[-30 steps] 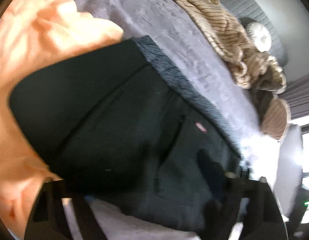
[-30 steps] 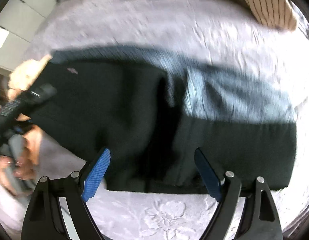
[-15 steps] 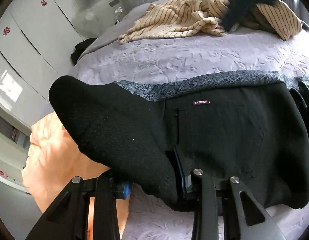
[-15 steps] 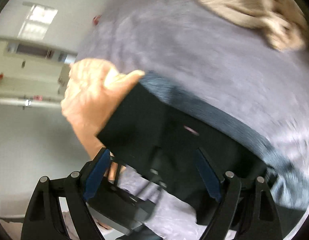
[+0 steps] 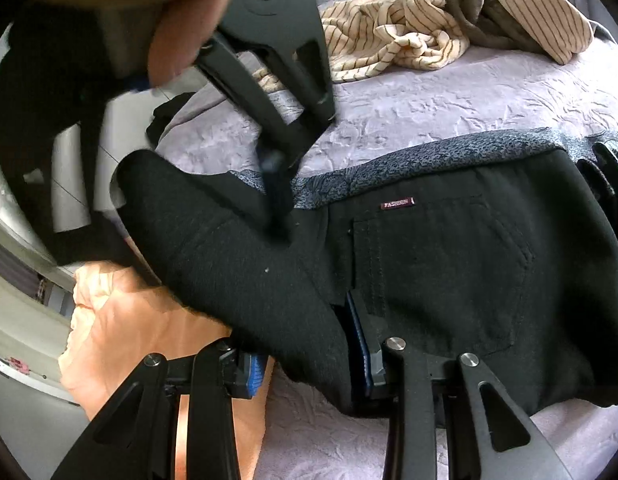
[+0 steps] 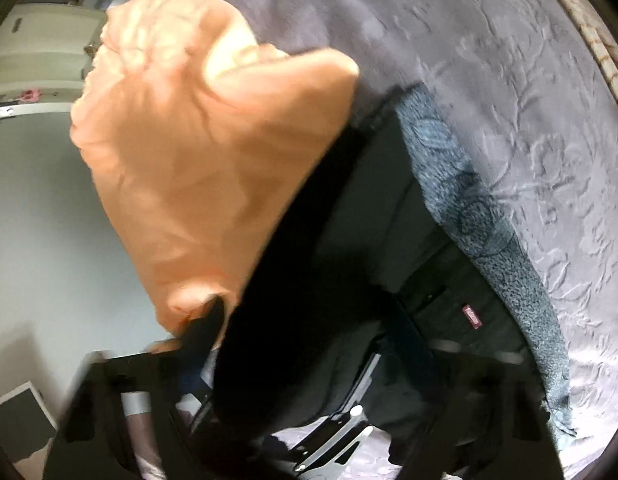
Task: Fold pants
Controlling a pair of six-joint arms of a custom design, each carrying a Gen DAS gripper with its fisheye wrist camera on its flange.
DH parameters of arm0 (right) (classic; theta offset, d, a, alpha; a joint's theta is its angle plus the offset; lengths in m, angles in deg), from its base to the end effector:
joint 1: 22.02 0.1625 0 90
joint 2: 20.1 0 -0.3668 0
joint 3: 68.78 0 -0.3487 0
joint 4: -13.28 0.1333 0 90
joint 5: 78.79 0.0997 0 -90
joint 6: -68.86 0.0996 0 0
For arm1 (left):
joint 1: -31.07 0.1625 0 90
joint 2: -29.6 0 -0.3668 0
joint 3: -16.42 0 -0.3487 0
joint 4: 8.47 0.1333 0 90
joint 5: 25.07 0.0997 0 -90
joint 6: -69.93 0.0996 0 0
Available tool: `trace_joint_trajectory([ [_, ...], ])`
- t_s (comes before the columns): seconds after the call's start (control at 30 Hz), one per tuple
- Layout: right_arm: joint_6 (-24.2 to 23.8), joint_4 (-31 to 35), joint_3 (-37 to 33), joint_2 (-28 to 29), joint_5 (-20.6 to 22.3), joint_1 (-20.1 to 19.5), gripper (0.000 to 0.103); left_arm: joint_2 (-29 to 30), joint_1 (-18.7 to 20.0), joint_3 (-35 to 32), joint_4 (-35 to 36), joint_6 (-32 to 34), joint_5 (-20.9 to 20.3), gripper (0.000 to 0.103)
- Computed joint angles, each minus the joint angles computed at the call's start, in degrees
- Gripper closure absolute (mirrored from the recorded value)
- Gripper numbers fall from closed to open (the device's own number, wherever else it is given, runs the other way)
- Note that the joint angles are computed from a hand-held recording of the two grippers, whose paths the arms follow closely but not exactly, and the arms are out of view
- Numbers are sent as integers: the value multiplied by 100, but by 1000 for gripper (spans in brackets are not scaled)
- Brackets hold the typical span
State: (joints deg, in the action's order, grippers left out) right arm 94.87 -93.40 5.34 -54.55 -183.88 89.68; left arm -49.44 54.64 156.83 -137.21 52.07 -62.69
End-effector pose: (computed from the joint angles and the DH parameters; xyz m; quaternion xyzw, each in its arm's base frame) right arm 0.3309 -0.5411 0.0199 -0.0104 -0.9718 -0.1286 0.1976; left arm -0.1951 -0.3166 0.1221 0.4408 0.7664 -0.1599 0.4390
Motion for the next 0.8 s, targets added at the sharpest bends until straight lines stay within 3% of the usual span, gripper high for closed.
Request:
trace_joint_trajectory([
  [0.07, 20, -334, 347, -253, 20, -49, 81, -141, -114, 30, 96, -45, -137, 66],
  [0.4, -171, -2937, 3041, -2525, 900, -237, 82, -457, -1014, -246, 270, -372, -489, 66],
  [0.67, 195, -4906, 5608, -5152, 1202, -397, 81, -149, -1899, -468, -344, -184, -1080, 66],
  [0.8, 511, -5161, 6677, -6717, 1104, -521, 81, 350, -2362, -606, -798, -101, -1495, 66],
])
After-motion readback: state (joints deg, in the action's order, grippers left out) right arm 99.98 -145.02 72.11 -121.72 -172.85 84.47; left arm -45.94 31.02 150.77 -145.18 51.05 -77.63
